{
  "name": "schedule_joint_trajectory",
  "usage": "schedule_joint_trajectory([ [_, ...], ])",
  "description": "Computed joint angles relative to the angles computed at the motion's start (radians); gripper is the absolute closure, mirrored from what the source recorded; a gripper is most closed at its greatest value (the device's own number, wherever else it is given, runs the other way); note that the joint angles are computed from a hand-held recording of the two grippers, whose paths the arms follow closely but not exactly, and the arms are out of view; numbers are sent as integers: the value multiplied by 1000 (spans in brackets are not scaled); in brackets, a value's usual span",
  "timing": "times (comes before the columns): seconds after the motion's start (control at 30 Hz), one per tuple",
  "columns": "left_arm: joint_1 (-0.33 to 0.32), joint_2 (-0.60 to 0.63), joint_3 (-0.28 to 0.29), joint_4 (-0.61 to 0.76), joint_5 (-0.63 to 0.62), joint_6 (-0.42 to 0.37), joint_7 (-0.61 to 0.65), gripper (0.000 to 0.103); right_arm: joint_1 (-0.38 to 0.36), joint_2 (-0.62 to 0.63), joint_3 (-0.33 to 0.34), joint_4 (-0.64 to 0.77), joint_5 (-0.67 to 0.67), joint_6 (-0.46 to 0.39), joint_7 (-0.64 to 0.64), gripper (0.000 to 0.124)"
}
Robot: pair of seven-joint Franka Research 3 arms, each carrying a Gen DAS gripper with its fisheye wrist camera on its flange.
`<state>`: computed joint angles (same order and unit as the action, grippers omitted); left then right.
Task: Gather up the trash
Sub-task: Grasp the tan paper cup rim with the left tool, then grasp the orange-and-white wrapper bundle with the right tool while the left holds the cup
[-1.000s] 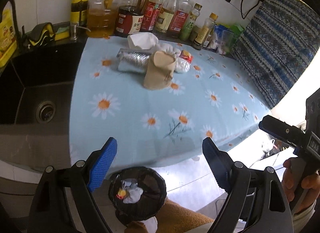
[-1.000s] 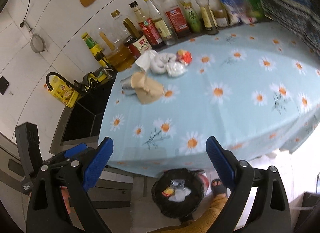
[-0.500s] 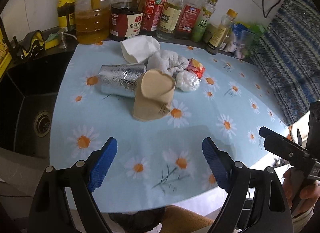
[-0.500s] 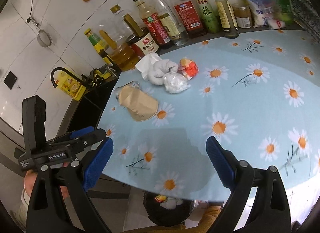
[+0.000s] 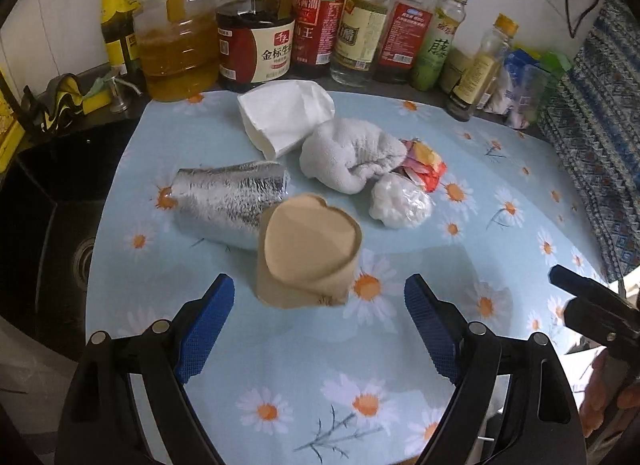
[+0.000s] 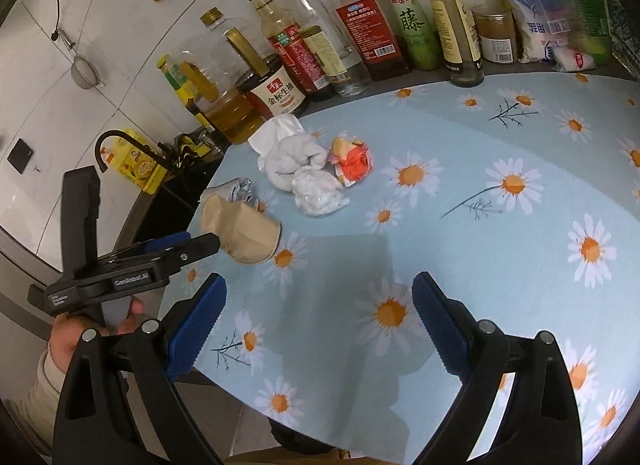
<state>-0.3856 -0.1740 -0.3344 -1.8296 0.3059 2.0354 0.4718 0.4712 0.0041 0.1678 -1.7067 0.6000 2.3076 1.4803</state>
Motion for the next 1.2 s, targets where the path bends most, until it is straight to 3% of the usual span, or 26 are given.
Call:
schedule_joint_trajectory([
  [0.27, 10, 43, 8, 23, 24, -17, -16, 22, -13, 52, -6, 54, 0, -20, -36, 31],
  [0.47, 11, 47, 17, 9, 1, 7, -9, 49, -18, 116, -3, 131, -24, -35, -36, 31],
  [0.7, 12, 19, 14, -23, 12, 34, -20, 55, -16, 215, 4, 259, -63, -71, -39, 31],
  [0.73, 12, 13, 13, -27, 13, 36, -25, 66, -16, 233, 5, 282, -68, -80, -36, 31],
  [0.83, 13, -2, 16, -30, -6, 37, -16, 72, -12, 289, 9, 354, -86, -96, -35, 31],
  [1.0, 15, -18, 9, -32, -4, 22, -25, 72, 9, 427, 7, 535, -147, -138, -16, 31],
  [1.2, 10, -40, -2, -38, -3, 15, -55, 76, 36, 610, 1, 802, -217, -251, 18, 31],
])
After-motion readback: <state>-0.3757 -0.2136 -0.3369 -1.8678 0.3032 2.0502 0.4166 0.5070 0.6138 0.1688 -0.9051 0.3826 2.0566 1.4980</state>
